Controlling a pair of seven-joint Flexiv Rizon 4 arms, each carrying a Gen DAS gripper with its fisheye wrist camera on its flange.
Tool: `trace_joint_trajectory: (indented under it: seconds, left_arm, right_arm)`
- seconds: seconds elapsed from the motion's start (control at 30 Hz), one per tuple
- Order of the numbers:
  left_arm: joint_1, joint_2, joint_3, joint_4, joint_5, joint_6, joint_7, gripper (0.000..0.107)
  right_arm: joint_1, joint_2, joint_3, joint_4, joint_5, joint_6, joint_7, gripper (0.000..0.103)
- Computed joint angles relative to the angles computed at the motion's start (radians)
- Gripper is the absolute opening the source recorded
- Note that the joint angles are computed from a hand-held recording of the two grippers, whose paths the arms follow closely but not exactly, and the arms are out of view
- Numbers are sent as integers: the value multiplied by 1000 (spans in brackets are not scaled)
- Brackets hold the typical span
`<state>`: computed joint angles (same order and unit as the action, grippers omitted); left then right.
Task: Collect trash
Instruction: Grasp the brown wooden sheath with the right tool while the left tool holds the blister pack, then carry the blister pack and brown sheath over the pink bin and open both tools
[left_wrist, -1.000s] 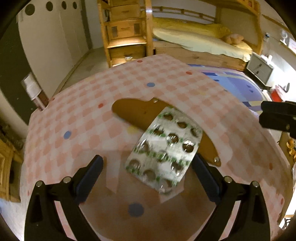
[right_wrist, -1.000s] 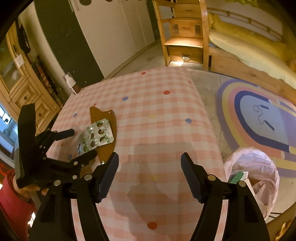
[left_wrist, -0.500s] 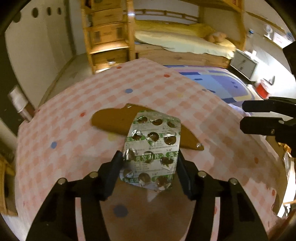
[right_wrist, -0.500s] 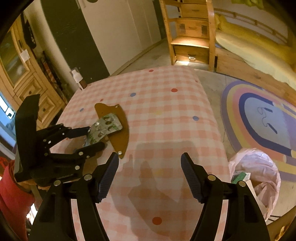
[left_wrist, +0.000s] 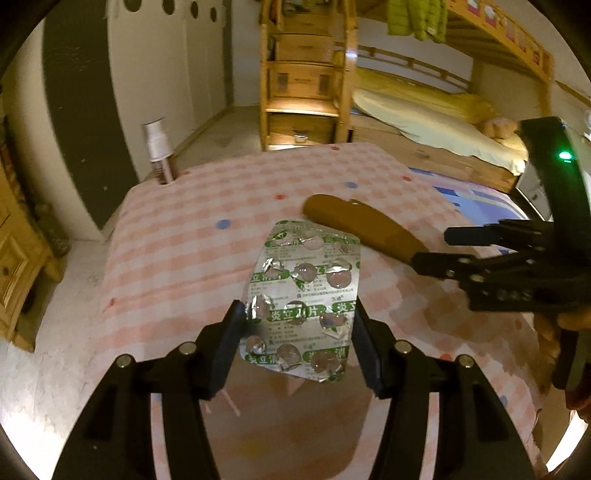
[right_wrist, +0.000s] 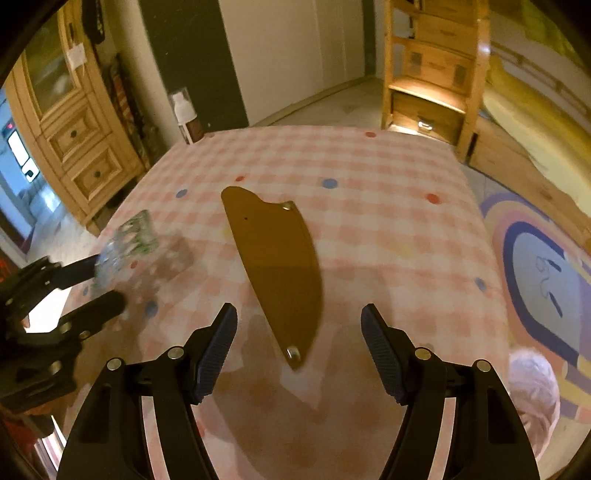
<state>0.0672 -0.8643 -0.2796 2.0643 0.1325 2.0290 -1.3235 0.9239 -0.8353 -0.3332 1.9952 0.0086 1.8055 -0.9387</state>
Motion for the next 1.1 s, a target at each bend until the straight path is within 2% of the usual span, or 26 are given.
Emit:
trace_joint_trajectory:
  seconds: [0.1,0.2,0.23,0.27,0.3,0.37,0.47,0.53,0.73,0.9,1.1]
  left_arm:
    - [1,7,16,9,-16,7,-14,55]
    - [23,6,5,18,-16,10,-34,55]
    - [31,7,1,24,-12,15,-41,55]
    - [38,7,-3,27,-8,16,-47,55]
    - [51,8,-12,33,2,19,-52,55]
    - [75,9,-29,46,25,26,-61,55]
    - [77,15,-28,63,38,45,-75,55]
    - [117,12,-62,77,80,45,-86,55]
    - [115,13,-75,120,132,109,-115,55]
    - [27,30,-41,141,132,138,-118,55]
    - [-84,42,-31,124,107,113,-98,55]
  right_arm:
    - [-22,-20,11,-50,-30,-34,-2,70]
    - [-6,-44,-18,-86,-55,-60,5,69]
    - [5,-52,-34,-95,-64,-69,8,65]
    - [27,-61,-62,-101,-70,-79,12,56]
    - [52,-69,-91,-102,-76,-88,18,53]
    - [48,-60,-84,-95,-89,-90,22,51]
    - [86,-47,-107,-56,-83,-83,42,50]
    - [92,-21,-95,-10,-61,-56,59,50]
    - [153,48,-90,144,65,49,76,50]
    - [194,90,-64,254,204,140,71,50]
    - [232,127,-49,362,378,246,42,50]
